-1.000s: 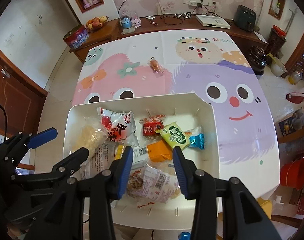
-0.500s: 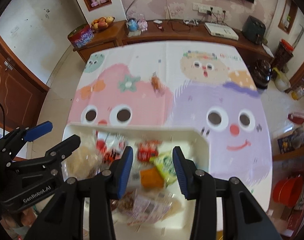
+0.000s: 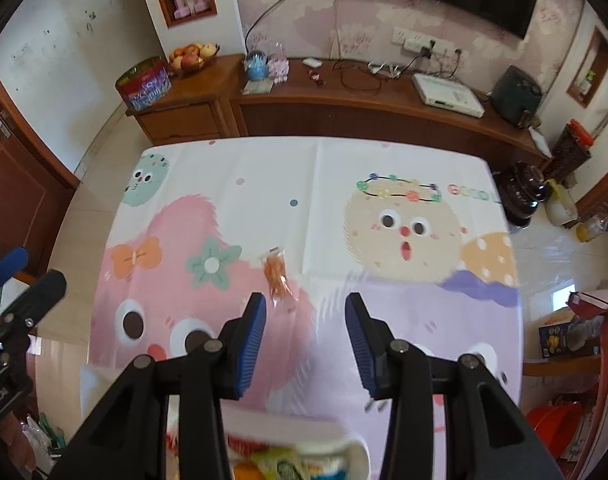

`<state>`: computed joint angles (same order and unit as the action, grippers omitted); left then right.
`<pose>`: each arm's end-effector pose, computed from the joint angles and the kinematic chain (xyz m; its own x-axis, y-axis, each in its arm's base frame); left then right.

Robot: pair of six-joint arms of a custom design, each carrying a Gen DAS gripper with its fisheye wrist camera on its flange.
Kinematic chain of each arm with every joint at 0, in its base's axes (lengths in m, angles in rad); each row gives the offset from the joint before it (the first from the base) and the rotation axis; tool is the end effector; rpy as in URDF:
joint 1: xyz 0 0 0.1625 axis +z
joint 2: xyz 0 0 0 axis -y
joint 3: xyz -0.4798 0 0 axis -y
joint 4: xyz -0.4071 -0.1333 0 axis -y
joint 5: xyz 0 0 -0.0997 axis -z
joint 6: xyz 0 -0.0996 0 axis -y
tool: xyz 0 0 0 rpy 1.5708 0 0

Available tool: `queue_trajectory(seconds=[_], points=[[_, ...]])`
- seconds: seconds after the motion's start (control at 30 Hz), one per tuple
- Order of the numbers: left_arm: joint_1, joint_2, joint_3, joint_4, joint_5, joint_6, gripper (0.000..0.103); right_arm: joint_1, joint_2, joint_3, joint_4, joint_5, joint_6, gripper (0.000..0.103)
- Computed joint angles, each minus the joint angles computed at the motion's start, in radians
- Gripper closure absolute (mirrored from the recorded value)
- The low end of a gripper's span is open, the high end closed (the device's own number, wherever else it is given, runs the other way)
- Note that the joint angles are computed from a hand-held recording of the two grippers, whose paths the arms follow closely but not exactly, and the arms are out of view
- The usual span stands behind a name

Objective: Organize snacks
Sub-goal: 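Lift the right gripper and move it toward the orange candy pack, then grasp the orange candy pack with the right gripper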

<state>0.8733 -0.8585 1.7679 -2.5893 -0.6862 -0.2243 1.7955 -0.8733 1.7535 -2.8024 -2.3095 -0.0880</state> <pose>-0.2689 -0.6483 0.1525 -0.6682 0.1644 -0.7256 0.5024 0.8190 -0.2772 0.2175 -0.6544 0.1816 -0.7510 -0.0195 0.6600 -0.2763 0.9171 -0.2873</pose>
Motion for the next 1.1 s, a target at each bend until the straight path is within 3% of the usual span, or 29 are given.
queue_trajectory(seconds=[0.13,0.4,0.7,0.93,1.1], points=[[0.054,0.082,-0.099,0.081,-0.010,-0.025,0.027,-0.041,0.071,-0.087,0.067,0.042,-0.004,0.061],[0.154,0.171,-0.218,0.281,-0.076,-0.181,0.027,-0.080,0.173,-0.178,0.179,0.040,0.018,0.061],[0.193,0.198,-0.244,0.325,-0.082,-0.211,0.027,-0.095,0.222,-0.209,0.228,0.000,0.036,0.062],[0.202,0.216,-0.266,0.354,-0.089,-0.219,0.027,-0.088,0.245,-0.214,0.233,-0.039,0.043,0.082],[0.194,0.213,-0.267,0.363,-0.097,-0.206,0.027,-0.092,0.231,-0.200,0.222,-0.015,0.050,0.083]])
